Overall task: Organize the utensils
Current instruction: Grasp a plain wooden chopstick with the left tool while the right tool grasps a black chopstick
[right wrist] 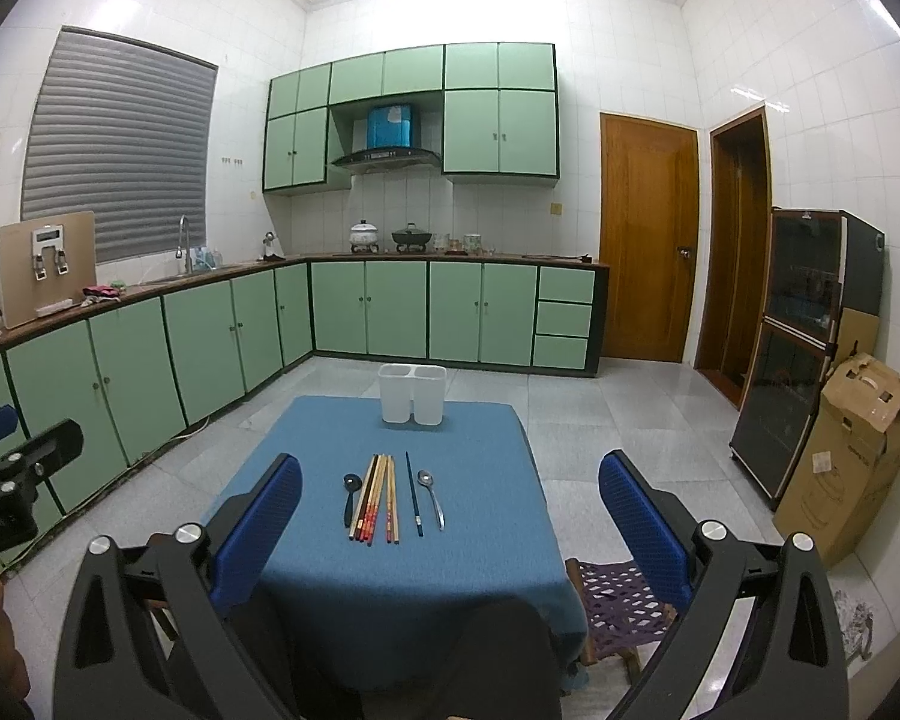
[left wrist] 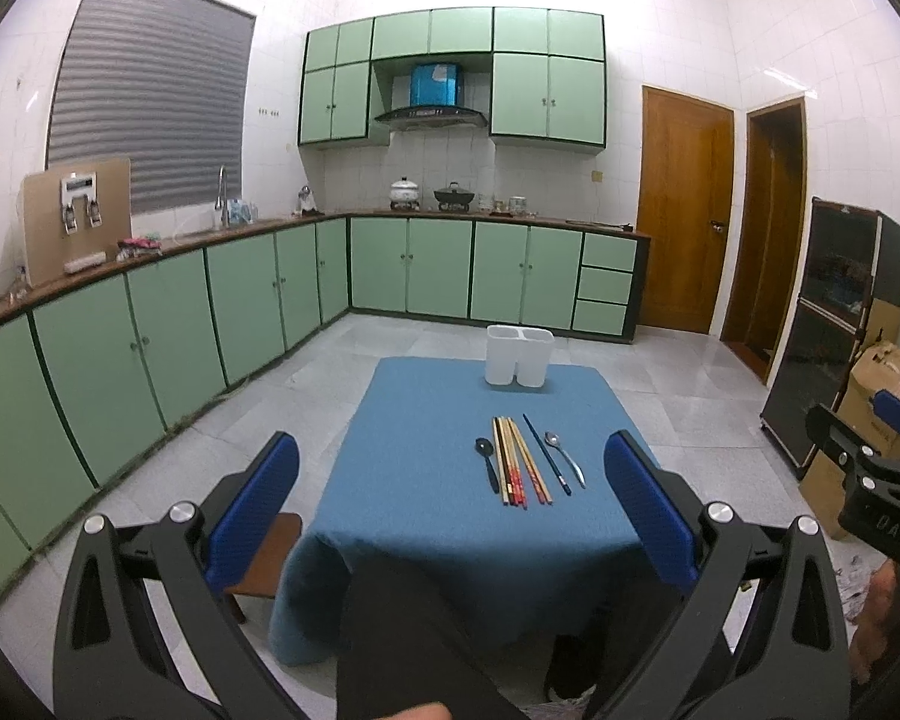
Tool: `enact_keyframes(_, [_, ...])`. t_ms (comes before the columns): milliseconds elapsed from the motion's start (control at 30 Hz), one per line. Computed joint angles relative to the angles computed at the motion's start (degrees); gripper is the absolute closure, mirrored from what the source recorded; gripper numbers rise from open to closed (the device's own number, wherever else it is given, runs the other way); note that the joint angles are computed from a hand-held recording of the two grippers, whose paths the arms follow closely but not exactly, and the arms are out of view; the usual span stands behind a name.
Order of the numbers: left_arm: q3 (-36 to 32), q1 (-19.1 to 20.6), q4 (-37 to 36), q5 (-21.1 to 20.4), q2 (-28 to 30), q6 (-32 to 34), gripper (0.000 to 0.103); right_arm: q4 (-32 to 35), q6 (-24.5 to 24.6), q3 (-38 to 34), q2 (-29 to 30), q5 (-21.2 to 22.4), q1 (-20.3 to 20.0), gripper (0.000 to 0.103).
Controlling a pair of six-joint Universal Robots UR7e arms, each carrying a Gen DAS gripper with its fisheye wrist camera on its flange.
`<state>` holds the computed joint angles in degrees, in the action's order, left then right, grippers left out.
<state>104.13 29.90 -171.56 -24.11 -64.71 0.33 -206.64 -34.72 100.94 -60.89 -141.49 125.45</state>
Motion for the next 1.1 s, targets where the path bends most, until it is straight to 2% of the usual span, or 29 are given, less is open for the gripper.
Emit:
enact_keyframes(100, [-0.9,1.5,0.7,-1.4,0.9,-0.6,0.005,0.0,-0.8,0.3,-0.1,2.6,-1.5,0.006])
enact_keyframes(167, [-2.2,2.8,1.3,-2.2,1.8,-0.7,0.005,-1.6,-3.2,0.0,0.5,4.4,-2.5,0.006])
enact_keyframes(233, [-3.0,4.0,-1.5,-4.4,3.0,3.3,0.005,-4.3,-7.8,-1.2,2.1,5.8,-4.3,0.006])
enact_keyframes(300, [-4.3,5.1,-6.5,-4.4,5.1,8.3,0.005,-2.9,-8.9,-2.9,3.2,5.0,-5.7,0.006])
enact_keyframes(333, [-4.9,6.0,-9.2,-5.8,6.2,10.3,0.005,-0.9,-8.1,-3.6,3.5,5.1,-6.8,0.006])
enact_keyframes(400, [-5.6,8.4,-12.4,-11.3,7.4,11.4,0.005,1.1,-6.9,-4.4,3.6,6.5,-8.6,0.006])
enact_keyframes(433, [-6.8,9.5,-11.6,-12.1,8.2,10.3,0.005,1.2,-6.9,-5.0,4.0,7.4,-9.6,0.006])
enact_keyframes(500, [-10.2,11.7,-3.2,-13.7,9.7,6.5,0.005,3.4,-6.1,-6.4,4.8,8.0,-11.2,0.007])
enact_keyframes(533, [-11.9,12.5,0.0,-13.6,10.5,4.9,0.005,6.0,-4.7,-7.2,5.1,8.6,-12.3,0.012])
enact_keyframes(567, [-13.5,13.3,1.8,-13.7,11.5,4.3,0.005,7.8,-3.5,-7.5,5.2,9.2,-13.0,0.022])
enact_keyframes(600, [-14.8,14.0,1.6,-14.3,12.6,5.3,0.005,11.8,-1.1,-8.1,5.1,10.7,-14.4,0.028])
enact_keyframes(633, [-16.4,14.7,0.2,-13.9,14.5,7.1,0.005,16.4,1.7,-8.9,4.9,12.5,-15.8,0.040])
enact_keyframes(667, [-17.9,15.4,-1.0,-13.6,16.3,8.8,0.005,20.3,4.0,-10.0,5.0,14.2,-17.1,0.045])
enact_keyframes(767, [-22.0,18.0,0.9,-18.3,19.6,9.8,0.005,24.8,5.2,-12.7,6.5,16.8,-19.7,0.051])
enact_keyframes(867, [-26.4,20.2,3.6,-20.4,23.2,10.1,0.005,28.4,4.5,-16.5,9.3,19.9,-22.2,0.055])
enact_keyframes(933, [-29.2,21.4,5.0,-20.8,25.5,10.9,0.011,31.2,4.0,-19.0,10.9,21.0,-23.5,0.056])
enact_keyframes(1000, [-31.7,22.8,8.1,-21.8,27.4,10.3,0.031,35.1,4.3,-21.7,12.5,22.9,-24.7,0.058])
enact_keyframes(1033, [-32.1,23.3,9.8,-22.2,27.6,9.2,0.035,36.5,4.1,-22.3,12.8,24.4,-25.5,0.061])
enact_keyframes(1100, [-34.1,24.7,14.8,-24.2,29.0,6.0,0.049,40.6,3.5,-23.9,13.7,26.6,-26.5,0.070])
